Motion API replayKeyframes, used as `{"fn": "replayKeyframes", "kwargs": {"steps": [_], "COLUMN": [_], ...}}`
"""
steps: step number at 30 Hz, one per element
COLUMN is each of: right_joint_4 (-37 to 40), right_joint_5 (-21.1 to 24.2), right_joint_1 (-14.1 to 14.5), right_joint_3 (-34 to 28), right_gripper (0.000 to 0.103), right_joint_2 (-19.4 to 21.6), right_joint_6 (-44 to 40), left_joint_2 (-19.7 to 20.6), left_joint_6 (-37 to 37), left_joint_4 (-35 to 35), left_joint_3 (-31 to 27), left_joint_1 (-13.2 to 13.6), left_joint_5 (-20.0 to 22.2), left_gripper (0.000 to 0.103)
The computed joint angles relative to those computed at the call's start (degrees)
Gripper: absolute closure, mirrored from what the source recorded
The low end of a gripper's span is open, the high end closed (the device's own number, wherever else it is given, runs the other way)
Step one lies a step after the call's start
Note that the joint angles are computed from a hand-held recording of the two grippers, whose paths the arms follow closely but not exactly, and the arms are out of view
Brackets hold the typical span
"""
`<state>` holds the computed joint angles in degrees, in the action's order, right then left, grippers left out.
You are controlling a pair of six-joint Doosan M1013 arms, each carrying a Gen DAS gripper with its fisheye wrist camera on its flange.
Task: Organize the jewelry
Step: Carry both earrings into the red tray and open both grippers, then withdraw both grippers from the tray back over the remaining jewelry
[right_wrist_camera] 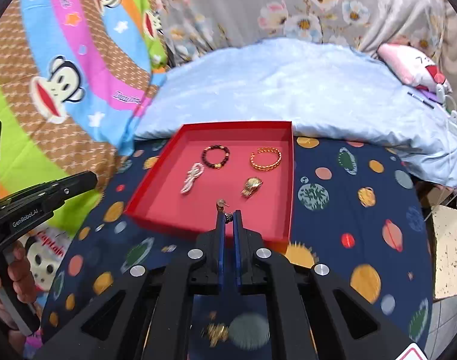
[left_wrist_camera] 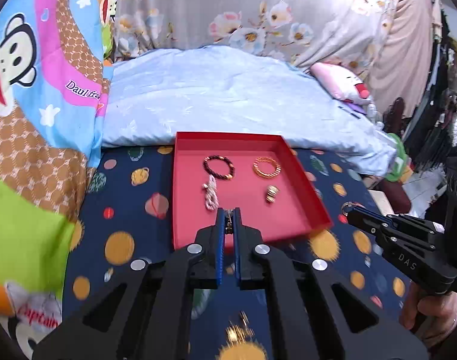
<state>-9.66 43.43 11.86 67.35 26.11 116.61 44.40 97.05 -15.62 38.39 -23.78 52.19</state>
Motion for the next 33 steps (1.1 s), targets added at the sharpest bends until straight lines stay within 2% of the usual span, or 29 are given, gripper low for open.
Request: {"fn": "replayKeyframes", "kwargs": {"steps": [5, 9, 11, 15, 16, 17, 18, 20, 23, 27, 33], "right_joint_4": [0.49, 0.34, 0.80, 1.36, 1.03, 0.65, -0.15, -2.23, -5.41, -6.88, -10.89], "right_joint_5": [5.47, 7.16, 7.51, 8.01, 7.67, 7.25, 6.46, 4.51, 1.46, -0.42, 0.18], "right_joint_1": [-1.11, -1.32, -1.49, -1.65, -1.64, -1.60, -1.55, -1.42, -1.23, -0.92, 1.15], "right_joint_3": [-6.63, -8.29, -8.77, -9.57, -9.49, -9.36, -8.89, -7.58, -4.41, 0.43, 8.33], "right_gripper": [0.099, 0.099, 0.099, 0.098, 0.096, 0.089, 0.084, 0.068, 0.066, 0.065, 0.065], "right_joint_2": [5.84, 7.78, 8.42, 9.36, 9.36, 9.27, 8.89, 7.69, 4.71, 0.52, -5.07], "right_joint_6": [-2.69, -3.31, -3.49, -3.74, -3.43, -3.03, -2.16, 0.10, 3.73, 6.78, 11.30], "left_joint_2": [8.75, 14.52, 16.30, 17.29, 17.48, 18.21, 18.38, 15.41, 12.43, 5.65, -1.79], "left_joint_6": [-3.75, -5.95, -6.38, -6.48, -7.00, -7.67, -8.47, -9.64, -9.21, -7.31, -5.42], "left_joint_4": [2.88, 3.65, 3.58, 4.04, 4.50, 5.02, 5.76, 6.50, 6.00, 4.00, 3.35], "left_joint_3": [-14.04, -23.32, -26.20, -27.50, -27.79, -29.32, -29.78, -24.25, -19.44, -7.95, 5.28], "left_joint_1": [-0.07, 0.05, 0.07, -0.18, -0.27, -0.32, -0.38, -0.32, 0.10, 0.83, 1.08], "left_joint_5": [8.61, 14.66, 16.53, 17.10, 17.07, 18.03, 18.26, 13.74, 10.29, 3.50, -1.02], "left_gripper": [0.099, 0.099, 0.099, 0.098, 0.096, 0.083, 0.065, 0.058, 0.056, 0.053, 0.050]}}
